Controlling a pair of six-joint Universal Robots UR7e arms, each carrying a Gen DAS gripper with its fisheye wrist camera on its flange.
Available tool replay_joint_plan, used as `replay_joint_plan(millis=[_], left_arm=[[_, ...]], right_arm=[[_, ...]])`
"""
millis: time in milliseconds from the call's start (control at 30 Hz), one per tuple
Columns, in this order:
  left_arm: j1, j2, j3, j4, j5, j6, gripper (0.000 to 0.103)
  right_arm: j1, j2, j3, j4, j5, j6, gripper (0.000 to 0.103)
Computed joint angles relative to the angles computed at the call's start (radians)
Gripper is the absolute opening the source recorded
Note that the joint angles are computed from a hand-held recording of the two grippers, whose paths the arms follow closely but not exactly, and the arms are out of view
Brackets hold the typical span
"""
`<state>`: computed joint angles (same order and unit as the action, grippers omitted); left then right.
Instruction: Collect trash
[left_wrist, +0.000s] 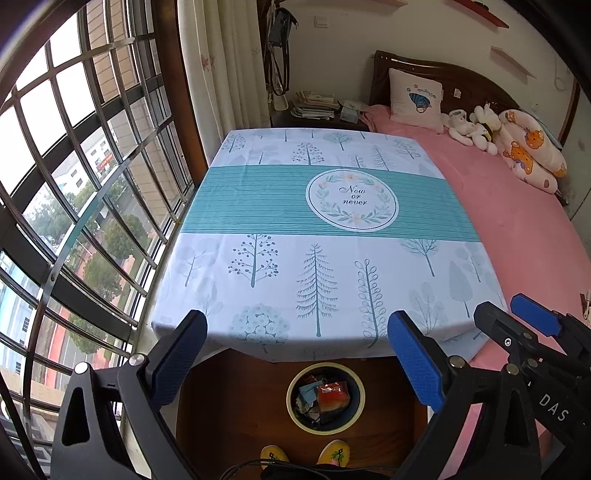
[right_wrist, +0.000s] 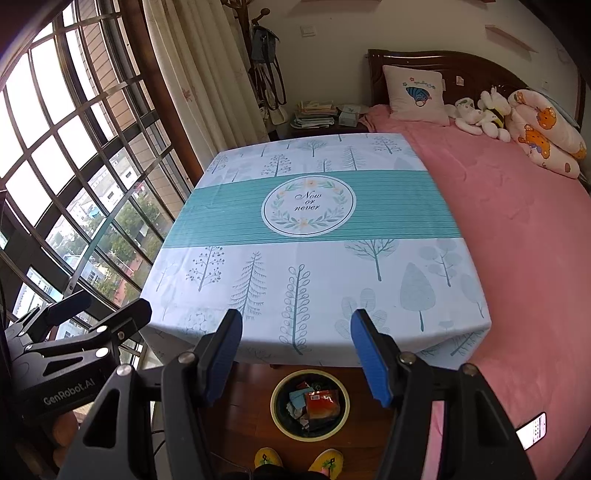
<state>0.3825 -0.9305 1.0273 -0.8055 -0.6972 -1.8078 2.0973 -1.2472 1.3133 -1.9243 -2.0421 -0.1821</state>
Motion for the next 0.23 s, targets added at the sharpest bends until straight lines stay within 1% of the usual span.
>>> replay_joint_plan(millis=[233], left_arm=[[0.000, 0.000, 0.003, -0.006, -0.008, -0.004, 0.097]], right_arm=[[-0.005, 0.004, -0.007, 0.011, 0.009, -0.004, 0.061]])
